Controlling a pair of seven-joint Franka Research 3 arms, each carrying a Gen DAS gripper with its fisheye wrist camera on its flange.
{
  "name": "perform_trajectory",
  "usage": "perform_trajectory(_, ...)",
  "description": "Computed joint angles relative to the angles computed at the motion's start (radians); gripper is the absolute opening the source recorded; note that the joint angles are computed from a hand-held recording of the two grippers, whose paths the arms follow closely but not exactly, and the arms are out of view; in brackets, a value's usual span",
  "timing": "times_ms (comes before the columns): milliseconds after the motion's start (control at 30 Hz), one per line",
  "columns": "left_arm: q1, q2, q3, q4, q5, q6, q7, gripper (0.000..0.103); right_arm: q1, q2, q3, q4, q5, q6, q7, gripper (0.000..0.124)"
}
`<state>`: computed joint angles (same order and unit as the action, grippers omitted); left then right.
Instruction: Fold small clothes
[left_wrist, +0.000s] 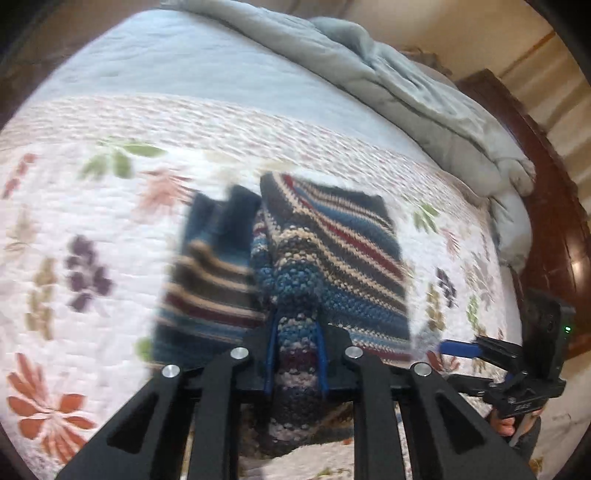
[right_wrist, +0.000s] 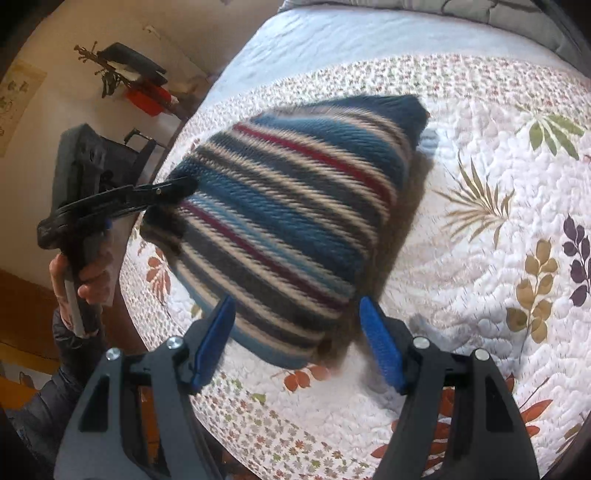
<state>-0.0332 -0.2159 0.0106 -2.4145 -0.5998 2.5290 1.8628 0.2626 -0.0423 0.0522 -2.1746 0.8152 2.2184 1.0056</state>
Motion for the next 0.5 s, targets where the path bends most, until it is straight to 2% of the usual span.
perform_trajectory(167, 0.04, -0.015, 0.018, -0.042, 0.059, 0.013, -0.028, 0.018, 0.011, 0.028, 0.011, 0.029, 0.021, -0.011, -0.011, 0.07)
perform_trajectory(300, 0.05, 0.025, 0.031, -0.078, 0.046, 0.01, 0.004, 0.018, 0.03, 0.066, 0.031, 0.061, 0.006, -0.021, 0.003, 0.067)
perform_trajectory(367, 0.054, 0.041, 0.018, -0.102, 0.049, 0.039, 0.01, 0.018, 0.045, 0.083, 0.044, 0.07, -0.019, -0.008, 0.036, 0.066)
perform_trajectory(500, 0.045, 0.04, 0.003, -0.152, 0.031, 0.124, 0.036, 0.019, 0.072, 0.131, 0.058, 0.091, -0.154, 0.003, 0.147, 0.065)
